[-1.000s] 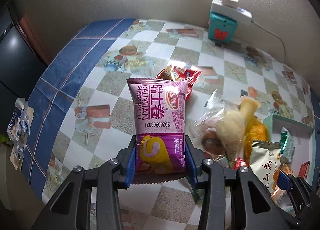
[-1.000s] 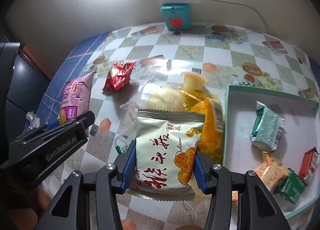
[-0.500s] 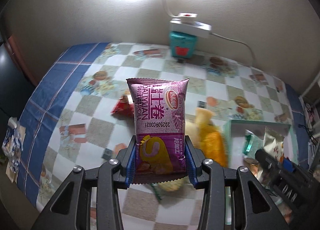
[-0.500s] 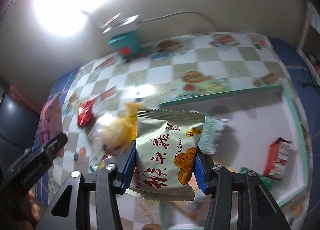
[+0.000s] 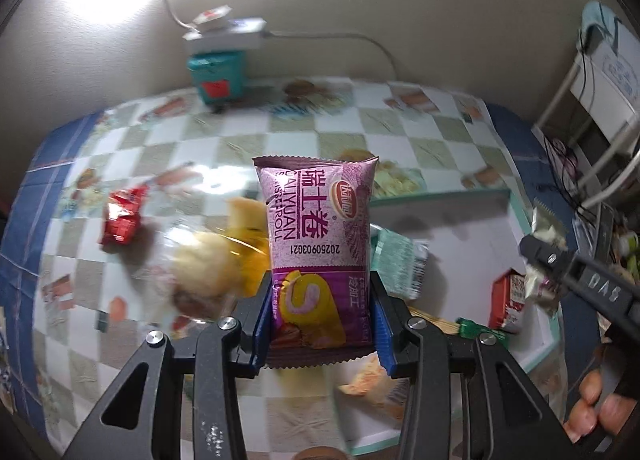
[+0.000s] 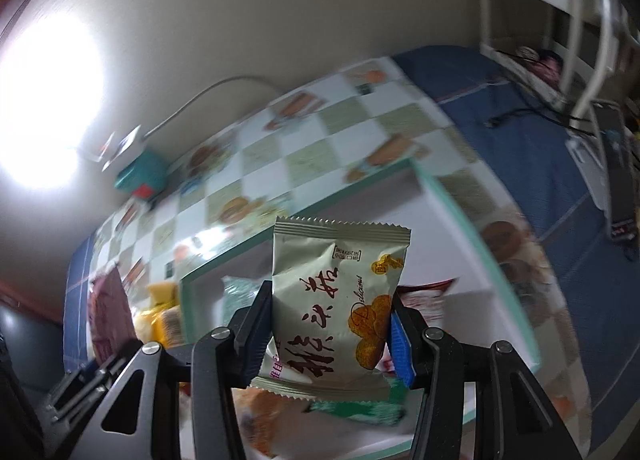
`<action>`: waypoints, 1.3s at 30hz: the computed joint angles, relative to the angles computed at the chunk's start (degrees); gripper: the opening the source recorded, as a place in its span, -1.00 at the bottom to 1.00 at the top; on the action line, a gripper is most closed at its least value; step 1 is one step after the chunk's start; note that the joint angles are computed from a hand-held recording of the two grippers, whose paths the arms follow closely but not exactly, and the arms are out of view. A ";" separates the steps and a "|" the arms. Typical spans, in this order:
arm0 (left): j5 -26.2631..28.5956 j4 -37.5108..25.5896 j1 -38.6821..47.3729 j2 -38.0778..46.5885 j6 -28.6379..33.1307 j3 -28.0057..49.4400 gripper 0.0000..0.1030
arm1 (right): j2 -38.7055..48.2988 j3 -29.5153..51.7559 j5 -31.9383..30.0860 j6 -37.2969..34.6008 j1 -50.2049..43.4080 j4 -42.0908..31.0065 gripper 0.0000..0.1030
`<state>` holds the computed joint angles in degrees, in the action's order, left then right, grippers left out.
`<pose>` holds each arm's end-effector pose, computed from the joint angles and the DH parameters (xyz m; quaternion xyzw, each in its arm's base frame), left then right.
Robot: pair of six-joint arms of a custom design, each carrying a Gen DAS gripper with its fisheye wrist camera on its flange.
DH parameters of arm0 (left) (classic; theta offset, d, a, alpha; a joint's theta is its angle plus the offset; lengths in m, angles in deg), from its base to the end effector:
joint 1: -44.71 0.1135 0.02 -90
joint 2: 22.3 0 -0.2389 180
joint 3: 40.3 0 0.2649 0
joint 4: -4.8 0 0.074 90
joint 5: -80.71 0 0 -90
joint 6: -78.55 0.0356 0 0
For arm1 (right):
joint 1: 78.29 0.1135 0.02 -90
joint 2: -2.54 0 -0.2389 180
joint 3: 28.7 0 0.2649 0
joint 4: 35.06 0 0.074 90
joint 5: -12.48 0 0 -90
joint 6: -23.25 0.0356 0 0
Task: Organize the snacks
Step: 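Carry both packs over the tray and open both grippers to release them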
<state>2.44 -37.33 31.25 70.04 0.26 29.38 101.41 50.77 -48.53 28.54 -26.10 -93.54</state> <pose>0.3101 -0.0817 0.1517 0.2333 0.9426 -0.1030 0.2155 0.2152 0.2492 0.1588 0.3782 0.8858 0.0284 0.2676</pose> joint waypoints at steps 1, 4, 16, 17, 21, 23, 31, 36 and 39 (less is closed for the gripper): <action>-0.07 -0.23 -0.55 1.02 -0.41 0.39 -0.14 | -0.93 -1.35 0.07 0.58 -0.28 0.11 0.04; 0.51 -0.88 -1.70 4.79 -1.61 1.95 -0.14 | -4.23 -5.93 -0.05 2.19 -1.00 1.13 0.04; -2.44 0.69 -4.94 14.23 -4.68 6.83 -0.14 | -2.27 -10.30 -4.01 -1.73 -4.64 9.16 0.04; -2.71 0.93 -5.26 14.75 -4.81 7.06 -0.14 | -1.59 -9.86 -4.22 -2.30 -4.80 9.48 0.04; -1.64 0.77 -5.64 17.36 -5.45 8.53 -0.14 | 0.96 -8.31 -5.12 -5.11 -5.70 11.10 0.04; -0.76 0.65 -5.51 17.82 -5.75 9.07 -0.14 | 2.22 -7.65 -5.85 -5.93 -6.14 11.61 0.05; 2.05 0.94 -6.46 18.82 -5.55 9.44 -0.14 | 3.86 -6.64 -6.27 -7.16 -6.72 11.81 0.05; 2.37 0.81 -7.53 18.62 -5.21 9.35 -0.14 | 4.55 -5.43 -6.27 -7.83 -6.81 11.00 0.05; -0.18 1.38 -7.46 17.53 -6.03 9.13 -0.14 | 4.64 -4.82 -5.79 -8.33 -6.63 10.72 0.05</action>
